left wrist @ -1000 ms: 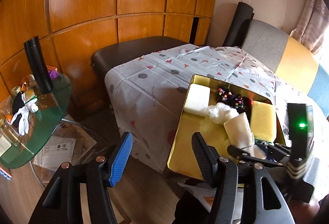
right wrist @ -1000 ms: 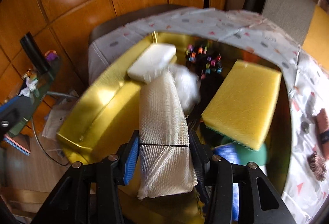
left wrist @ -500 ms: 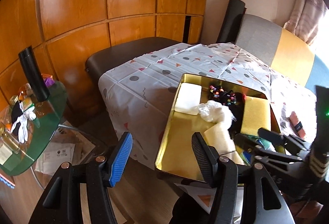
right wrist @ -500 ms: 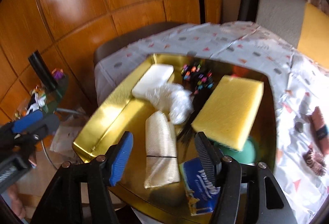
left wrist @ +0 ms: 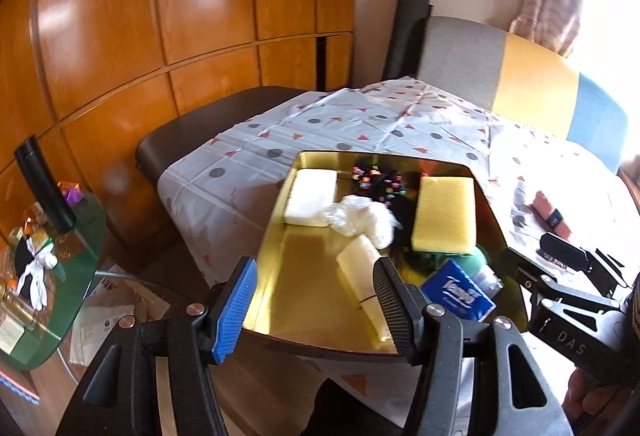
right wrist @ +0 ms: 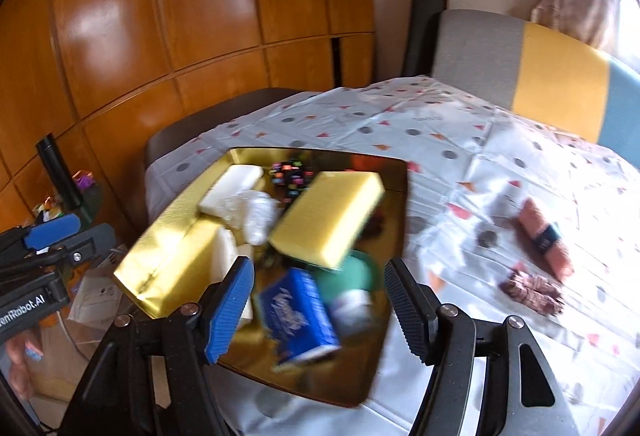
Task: Organize soft objects
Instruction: 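Release the mesh cloth into the tray and withdraw the right gripper, then move the left tool to the pink scrunchie while the right reaches the pink towel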
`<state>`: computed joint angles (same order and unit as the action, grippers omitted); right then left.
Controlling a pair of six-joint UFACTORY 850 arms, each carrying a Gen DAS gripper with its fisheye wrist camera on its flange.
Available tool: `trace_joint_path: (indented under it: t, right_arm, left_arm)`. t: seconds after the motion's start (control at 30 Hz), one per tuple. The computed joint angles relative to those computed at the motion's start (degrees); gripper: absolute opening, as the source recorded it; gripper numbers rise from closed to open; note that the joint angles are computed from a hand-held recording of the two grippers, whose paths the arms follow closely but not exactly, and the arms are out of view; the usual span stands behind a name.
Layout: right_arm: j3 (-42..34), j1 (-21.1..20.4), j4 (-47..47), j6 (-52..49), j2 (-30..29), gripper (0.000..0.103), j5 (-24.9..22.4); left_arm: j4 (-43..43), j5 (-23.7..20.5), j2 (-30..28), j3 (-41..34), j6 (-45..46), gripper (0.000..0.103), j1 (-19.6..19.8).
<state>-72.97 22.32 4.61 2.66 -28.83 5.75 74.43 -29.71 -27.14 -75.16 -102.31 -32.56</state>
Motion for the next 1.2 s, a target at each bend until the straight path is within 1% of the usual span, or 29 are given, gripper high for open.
trace_joint_path:
  t: [0.1, 0.17, 0.23, 0.5, 0.57, 0.7, 0.73, 0.77, 0.87, 0.93, 1.0, 1.03, 1.07, 1.13, 1.2]
  right_arm:
    - [1.9, -1.1, 7.1, -6.1, 1.3, 0.069, 1.2]
    - [3.1, -1.8, 9.9, -8.2, 2.0, 0.069, 2.0]
    - [4.1, -2.4, 15.4, -13.1, 2.6, 0.069, 2.8]
    - [7.6, -6.0, 28.7, -23.1, 4.1, 0.071, 4.6]
    - [8.2, -7.1, 34.9, -28.5, 4.2, 0.071, 5.0]
    - [10.1, -9.5, 43.8, -35.7, 4.6, 0.071, 6.3]
    - [10.7, -10.2, 46.0, -37.4, 4.8, 0.071, 6.8]
    - [11.2, -10.8, 48.2, -39.2, 4.8, 0.071, 7.4]
    - [12.2, -12.9, 55.8, -44.6, 4.6, 0.072, 8.6]
    - [12.8, -14.4, 58.2, -45.0, 4.3, 0.072, 8.7]
    - [13.3, -15.5, 61.6, -46.7, 3.9, 0.072, 9.3]
    - [13.4, -16.0, 62.7, -47.2, 3.6, 0.072, 9.6]
    - [13.5, -16.4, 64.0, -47.9, 3.4, 0.072, 9.7]
    - [13.6, -17.0, 65.6, -48.7, 3.0, 0.072, 9.8]
    - [13.3, -17.1, 67.1, -50.0, 2.3, 0.072, 10.1]
  left_arm:
    - [-0.5, 0.2, -0.8, -1.3, 1.7, 0.061, -0.7]
    - [-1.0, 0.4, -1.3, -2.2, 2.9, 0.061, -1.2]
    - [-1.8, 0.6, -1.9, -3.1, 4.5, 0.061, -1.6]
    - [-4.6, 1.2, -4.5, -6.8, 11.0, 0.061, -3.2]
    - [-6.0, 1.8, -5.4, -8.2, 13.4, 0.061, -3.5]
    - [-8.9, 3.0, -7.5, -11.4, 18.6, 0.061, -4.2]
    - [-9.7, 3.4, -8.0, -12.3, 19.9, 0.063, -4.2]
    - [-10.5, 4.0, -8.7, -13.3, 21.2, 0.067, -4.3]
    - [-18.5, 6.3, -11.4, -17.7, 31.5, 0.07, -4.6]
    - [-22.2, 7.2, -13.3, -20.6, 36.7, 0.071, -5.1]
    - [-28.8, 7.7, -15.7, -24.4, 44.7, 0.072, -5.5]
    - [-34.2, 8.4, -17.2, -26.6, 50.5, 0.074, -5.5]
    - [-39.7, 8.0, -18.9, -29.2, 56.4, 0.077, -5.6]
    - [-45.5, 6.3, -22.4, -34.4, 63.2, 0.078, -6.0]
    - [-52.6, 3.3, -26.5, -40.6, 70.5, 0.078, -6.2]
